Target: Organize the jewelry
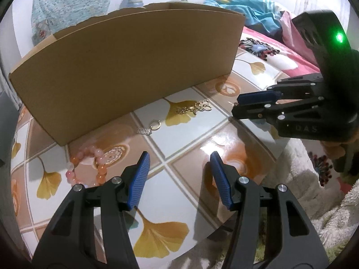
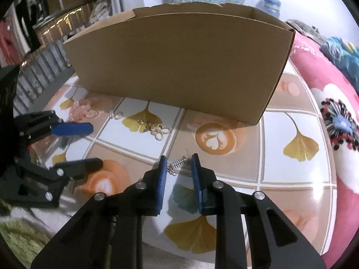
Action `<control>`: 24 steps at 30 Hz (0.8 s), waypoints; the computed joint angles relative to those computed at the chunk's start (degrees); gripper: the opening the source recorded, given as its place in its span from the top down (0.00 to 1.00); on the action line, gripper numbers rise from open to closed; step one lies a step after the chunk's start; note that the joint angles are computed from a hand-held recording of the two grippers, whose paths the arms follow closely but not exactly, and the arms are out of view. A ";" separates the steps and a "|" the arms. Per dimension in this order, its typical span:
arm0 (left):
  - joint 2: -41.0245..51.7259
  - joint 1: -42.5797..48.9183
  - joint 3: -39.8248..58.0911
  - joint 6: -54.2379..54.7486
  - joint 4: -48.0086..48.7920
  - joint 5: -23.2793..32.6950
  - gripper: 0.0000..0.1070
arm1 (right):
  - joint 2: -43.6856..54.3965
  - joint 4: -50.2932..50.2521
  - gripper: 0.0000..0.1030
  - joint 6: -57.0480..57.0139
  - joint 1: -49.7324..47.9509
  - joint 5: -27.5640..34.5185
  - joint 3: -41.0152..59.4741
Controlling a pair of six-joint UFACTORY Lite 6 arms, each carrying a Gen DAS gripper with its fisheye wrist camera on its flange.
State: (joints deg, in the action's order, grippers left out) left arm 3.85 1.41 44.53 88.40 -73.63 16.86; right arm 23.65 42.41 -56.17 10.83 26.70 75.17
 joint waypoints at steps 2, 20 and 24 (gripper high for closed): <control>0.58 -0.33 0.42 0.80 -0.85 -0.20 0.50 | -0.39 -1.00 0.80 2.31 0.72 -1.06 -0.52; 1.89 1.70 2.77 2.53 -3.15 0.25 0.59 | 2.07 17.88 0.97 -2.99 -8.54 13.44 2.99; 4.50 1.61 6.06 -2.09 1.21 -1.38 0.71 | 2.35 19.85 0.97 -4.43 -9.09 14.93 3.08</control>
